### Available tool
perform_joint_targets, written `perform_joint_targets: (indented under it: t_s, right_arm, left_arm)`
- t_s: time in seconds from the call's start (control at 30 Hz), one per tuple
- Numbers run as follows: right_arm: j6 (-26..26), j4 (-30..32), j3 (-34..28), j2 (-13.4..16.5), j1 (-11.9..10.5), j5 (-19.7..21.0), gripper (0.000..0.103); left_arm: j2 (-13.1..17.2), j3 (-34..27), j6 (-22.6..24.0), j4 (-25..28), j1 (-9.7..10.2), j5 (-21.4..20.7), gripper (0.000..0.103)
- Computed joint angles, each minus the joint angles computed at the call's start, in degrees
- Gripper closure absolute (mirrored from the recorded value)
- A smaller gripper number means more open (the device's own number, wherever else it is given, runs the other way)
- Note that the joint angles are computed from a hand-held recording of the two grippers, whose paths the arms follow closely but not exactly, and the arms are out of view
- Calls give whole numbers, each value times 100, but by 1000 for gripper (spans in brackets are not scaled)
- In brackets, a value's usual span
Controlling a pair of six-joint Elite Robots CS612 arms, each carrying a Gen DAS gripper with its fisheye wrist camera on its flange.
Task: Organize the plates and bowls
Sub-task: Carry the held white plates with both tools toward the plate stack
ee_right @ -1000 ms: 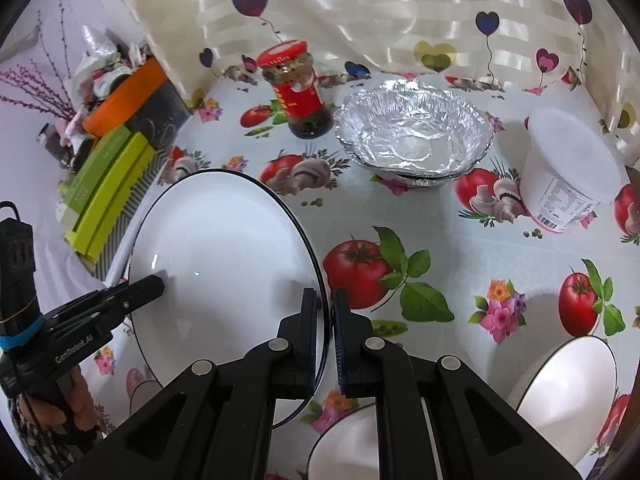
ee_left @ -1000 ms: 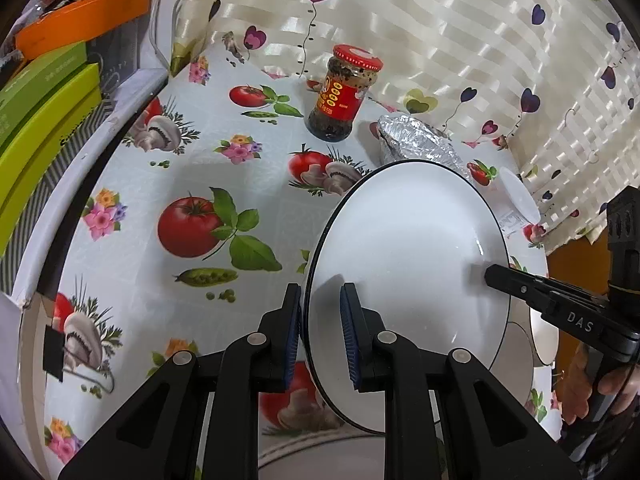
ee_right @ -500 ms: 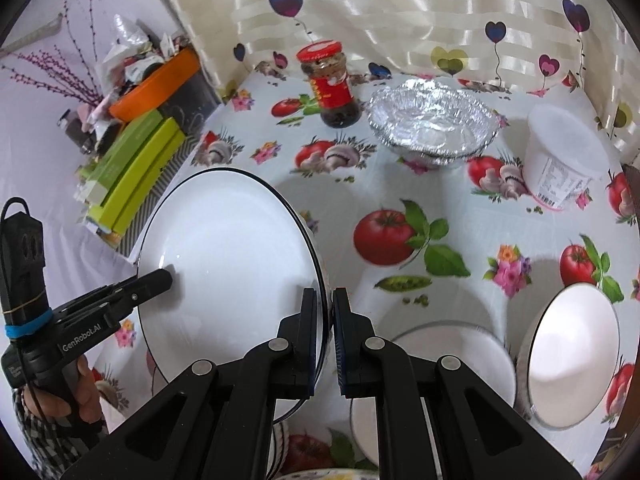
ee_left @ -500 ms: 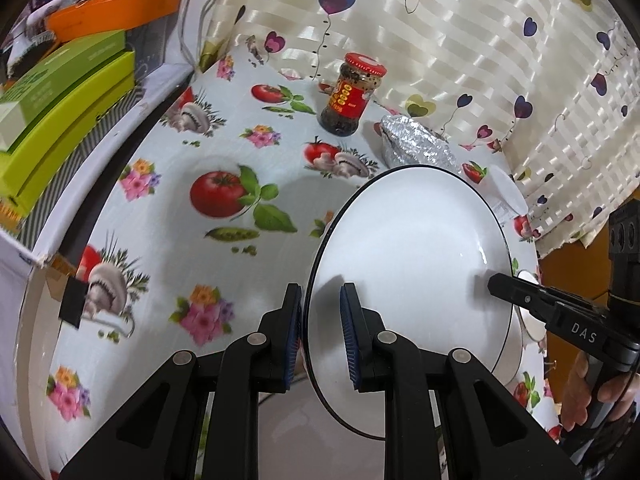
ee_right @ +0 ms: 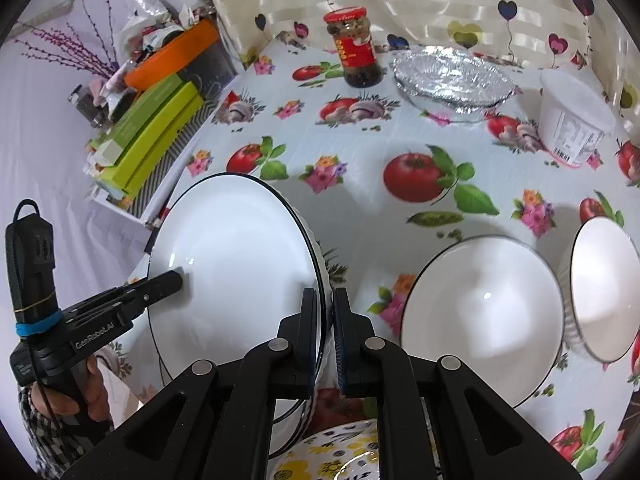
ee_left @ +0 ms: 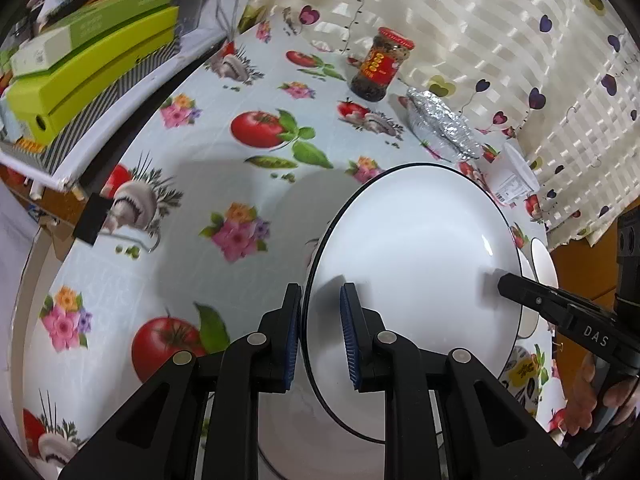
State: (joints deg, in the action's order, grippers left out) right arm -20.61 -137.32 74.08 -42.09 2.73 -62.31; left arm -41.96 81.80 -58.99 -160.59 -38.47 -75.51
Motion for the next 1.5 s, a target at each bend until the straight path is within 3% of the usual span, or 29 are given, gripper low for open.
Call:
perform_joint_targets:
  t_s: [0.6, 1.1, 1.5]
  right_arm:
    - [-123, -7, 432, -159, 44, -35, 94]
    - [-264, -232, 699, -241, 89, -187, 94]
    - [-337, -457, 809, -250, 101, -217, 94]
  left_arm:
    - [-180, 472, -288, -132, -145, 151, 83]
    - [-247, 559, -378, 181, -271, 410, 83]
    - [-246, 565, -474, 299, -279, 371, 83]
